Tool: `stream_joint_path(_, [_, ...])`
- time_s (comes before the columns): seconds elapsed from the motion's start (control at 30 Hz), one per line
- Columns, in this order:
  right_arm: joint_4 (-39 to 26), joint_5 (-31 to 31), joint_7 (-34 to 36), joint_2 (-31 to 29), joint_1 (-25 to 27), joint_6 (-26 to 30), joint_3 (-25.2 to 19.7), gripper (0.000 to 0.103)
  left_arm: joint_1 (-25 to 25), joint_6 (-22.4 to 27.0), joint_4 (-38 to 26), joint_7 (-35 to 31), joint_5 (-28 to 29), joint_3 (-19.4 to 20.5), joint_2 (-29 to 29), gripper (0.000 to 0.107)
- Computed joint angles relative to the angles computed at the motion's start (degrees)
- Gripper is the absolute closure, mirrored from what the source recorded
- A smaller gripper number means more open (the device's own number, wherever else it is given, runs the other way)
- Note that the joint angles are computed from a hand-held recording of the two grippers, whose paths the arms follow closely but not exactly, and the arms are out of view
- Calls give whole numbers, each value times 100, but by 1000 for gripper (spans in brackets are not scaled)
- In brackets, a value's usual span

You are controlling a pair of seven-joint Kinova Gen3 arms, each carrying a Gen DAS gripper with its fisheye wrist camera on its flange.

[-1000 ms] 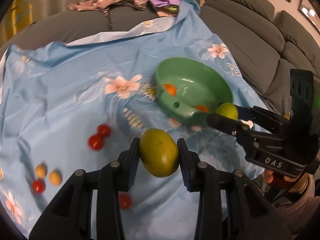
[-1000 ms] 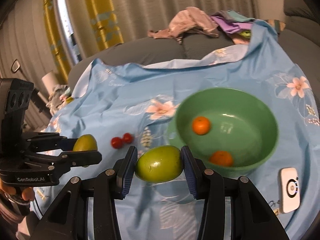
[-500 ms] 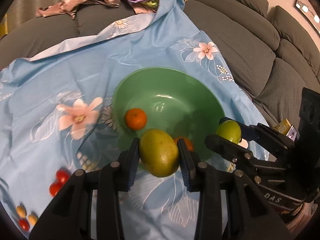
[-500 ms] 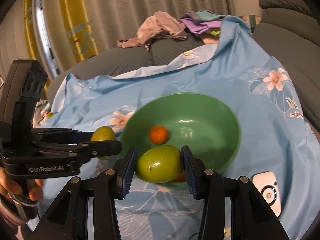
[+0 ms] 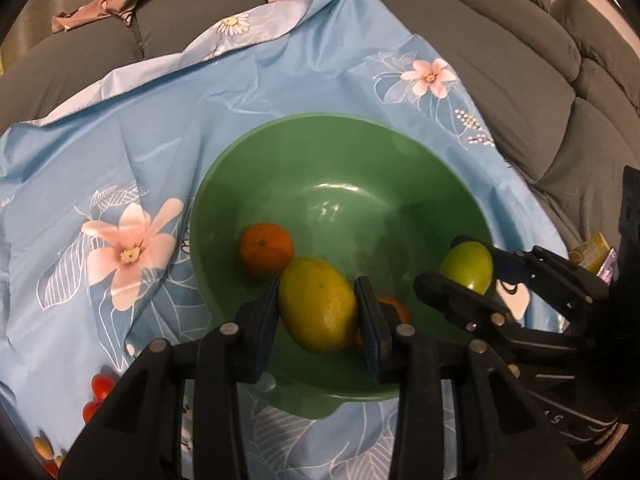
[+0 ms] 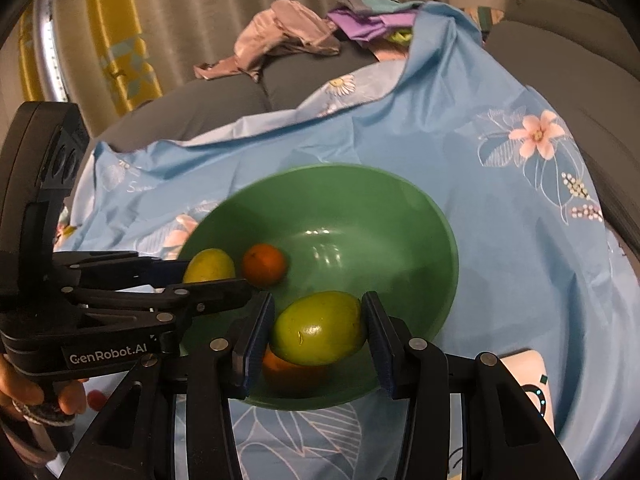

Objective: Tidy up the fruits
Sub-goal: 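Carry the mango and plum into the green bowl and open both tools, then withdraw both tools from the bowl toward the remaining fruit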

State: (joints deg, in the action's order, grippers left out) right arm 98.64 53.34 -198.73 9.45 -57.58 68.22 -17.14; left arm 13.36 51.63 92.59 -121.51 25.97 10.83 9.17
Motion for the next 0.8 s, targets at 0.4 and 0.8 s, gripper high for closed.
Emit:
stream_joint_path(0.4, [-352,-94,-19,87,-330,747,-65,54,-287,-96,495,-495,546,-224,-686,27])
stream_joint_path(0.8, [-445,28,75,178,-698,-86,-284,54,-1120,588,1558,-392,-72,-1362,-2053,17])
